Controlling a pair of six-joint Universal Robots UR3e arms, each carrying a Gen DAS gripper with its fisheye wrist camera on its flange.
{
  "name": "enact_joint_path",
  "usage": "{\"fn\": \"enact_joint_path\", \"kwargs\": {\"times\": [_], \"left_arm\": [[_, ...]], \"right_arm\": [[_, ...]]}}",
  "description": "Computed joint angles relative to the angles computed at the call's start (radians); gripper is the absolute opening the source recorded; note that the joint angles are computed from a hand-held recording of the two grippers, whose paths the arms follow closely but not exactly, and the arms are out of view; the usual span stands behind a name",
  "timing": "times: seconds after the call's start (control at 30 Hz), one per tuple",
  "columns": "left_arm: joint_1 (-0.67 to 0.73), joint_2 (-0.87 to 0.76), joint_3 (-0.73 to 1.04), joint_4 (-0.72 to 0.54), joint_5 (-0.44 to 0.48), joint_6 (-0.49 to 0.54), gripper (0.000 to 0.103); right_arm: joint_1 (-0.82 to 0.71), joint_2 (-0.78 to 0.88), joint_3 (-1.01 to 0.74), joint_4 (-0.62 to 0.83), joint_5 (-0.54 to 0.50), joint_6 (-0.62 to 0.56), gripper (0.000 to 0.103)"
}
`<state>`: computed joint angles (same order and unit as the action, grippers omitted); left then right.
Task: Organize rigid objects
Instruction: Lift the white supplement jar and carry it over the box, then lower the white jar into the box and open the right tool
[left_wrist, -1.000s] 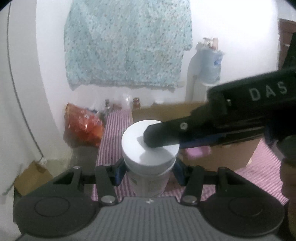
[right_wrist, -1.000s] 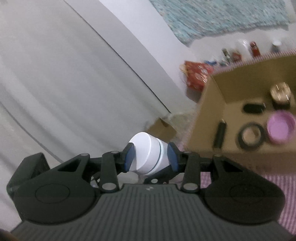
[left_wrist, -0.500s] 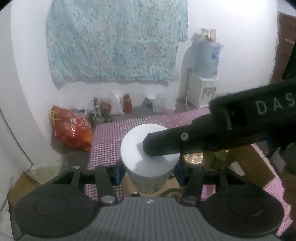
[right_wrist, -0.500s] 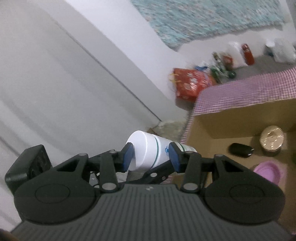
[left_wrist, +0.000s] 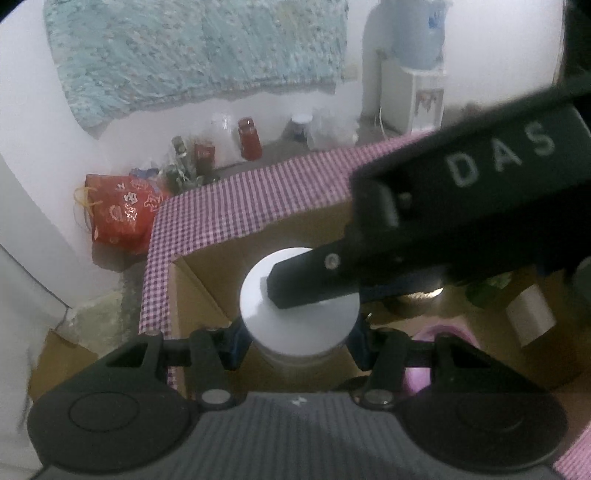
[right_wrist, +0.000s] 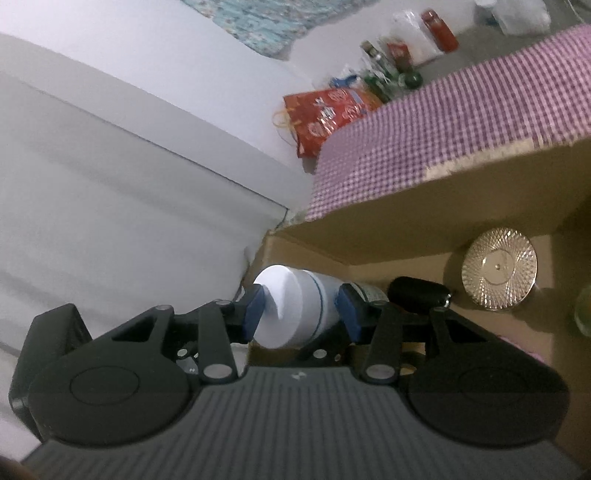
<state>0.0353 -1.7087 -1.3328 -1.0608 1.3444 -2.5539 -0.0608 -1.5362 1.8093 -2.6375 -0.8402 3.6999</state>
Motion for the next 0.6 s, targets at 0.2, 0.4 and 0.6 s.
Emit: {"fn": "enact_joint_path", "kwargs": {"times": [0.2, 0.4, 0.6], "left_arm": [[-0.028, -0.037, -0.007, 0.028, 0.062, 0.005, 0.055], [-0.019, -0.027, -0.005, 0.0, 0.051, 0.015, 0.065], [0.028, 0.059, -0.067, 0.022, -0.023, 0.02, 0.087]], "right_arm": [[0.014, 0.105, -0.021, -0.058, 0.014, 0.026, 0.045], [0.035, 0.142, -0.031, -0.066, -0.006, 0.037, 0.045], [0.037, 0.059, -0.001, -0.067, -0.041, 0.05, 0.049]]}}
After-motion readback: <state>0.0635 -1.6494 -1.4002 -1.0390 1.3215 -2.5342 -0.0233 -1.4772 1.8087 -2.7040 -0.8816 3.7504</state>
